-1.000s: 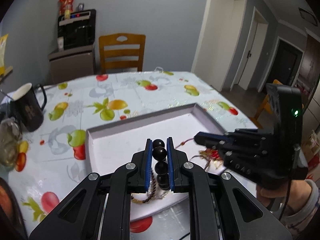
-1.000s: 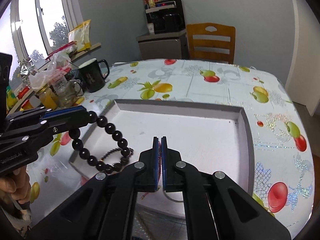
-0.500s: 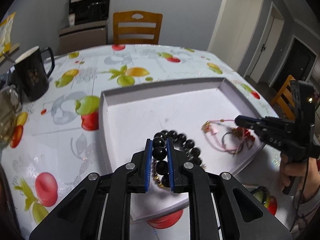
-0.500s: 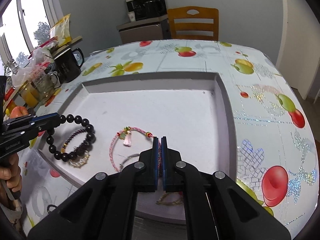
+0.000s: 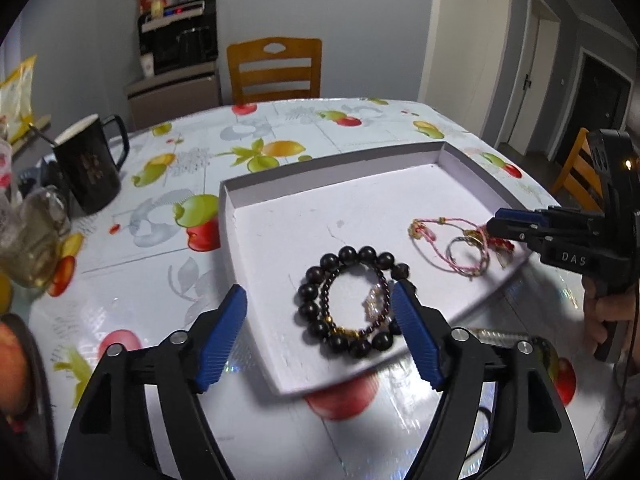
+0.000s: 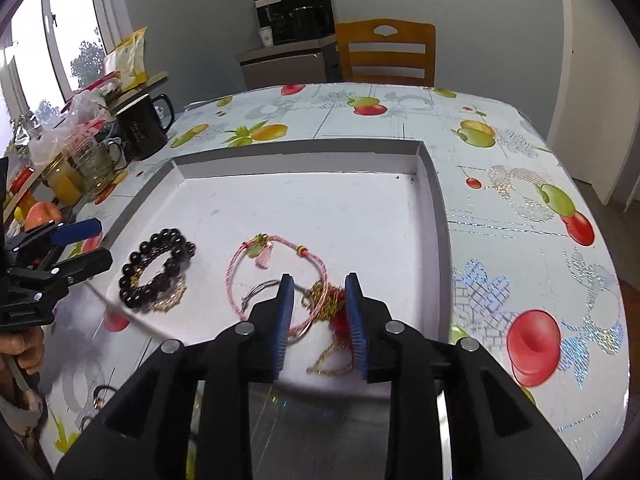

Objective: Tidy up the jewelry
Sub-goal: 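Lower both bracelets into the gray tray and open both tools, then grasp the black hair tie with the left tool while the right grasps the blue bracelet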

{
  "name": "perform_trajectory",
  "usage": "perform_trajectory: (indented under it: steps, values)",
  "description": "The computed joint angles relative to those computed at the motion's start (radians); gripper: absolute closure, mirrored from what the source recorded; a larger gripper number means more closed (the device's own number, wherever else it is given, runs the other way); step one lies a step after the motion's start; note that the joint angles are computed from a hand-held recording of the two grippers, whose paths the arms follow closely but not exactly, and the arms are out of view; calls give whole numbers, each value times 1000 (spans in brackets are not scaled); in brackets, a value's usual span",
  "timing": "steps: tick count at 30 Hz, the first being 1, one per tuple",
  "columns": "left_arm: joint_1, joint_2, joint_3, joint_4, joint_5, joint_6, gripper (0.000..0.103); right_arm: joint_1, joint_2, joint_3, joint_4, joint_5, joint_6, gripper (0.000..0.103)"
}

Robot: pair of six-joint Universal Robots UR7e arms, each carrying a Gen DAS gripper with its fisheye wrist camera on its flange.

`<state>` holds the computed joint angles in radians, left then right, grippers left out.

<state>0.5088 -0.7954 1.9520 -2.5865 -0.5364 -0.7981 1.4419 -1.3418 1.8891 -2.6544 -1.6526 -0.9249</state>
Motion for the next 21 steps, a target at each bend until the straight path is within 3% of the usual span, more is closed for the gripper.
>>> perform_trajectory:
  steps: [9, 21]
  values:
    - [-84, -20, 72, 34, -10, -41, 25, -28, -115, 69, 42, 57, -63, 62]
    - [-110, 40, 77, -11, -94, -1, 25, -51, -182, 146, 86, 35, -132, 61]
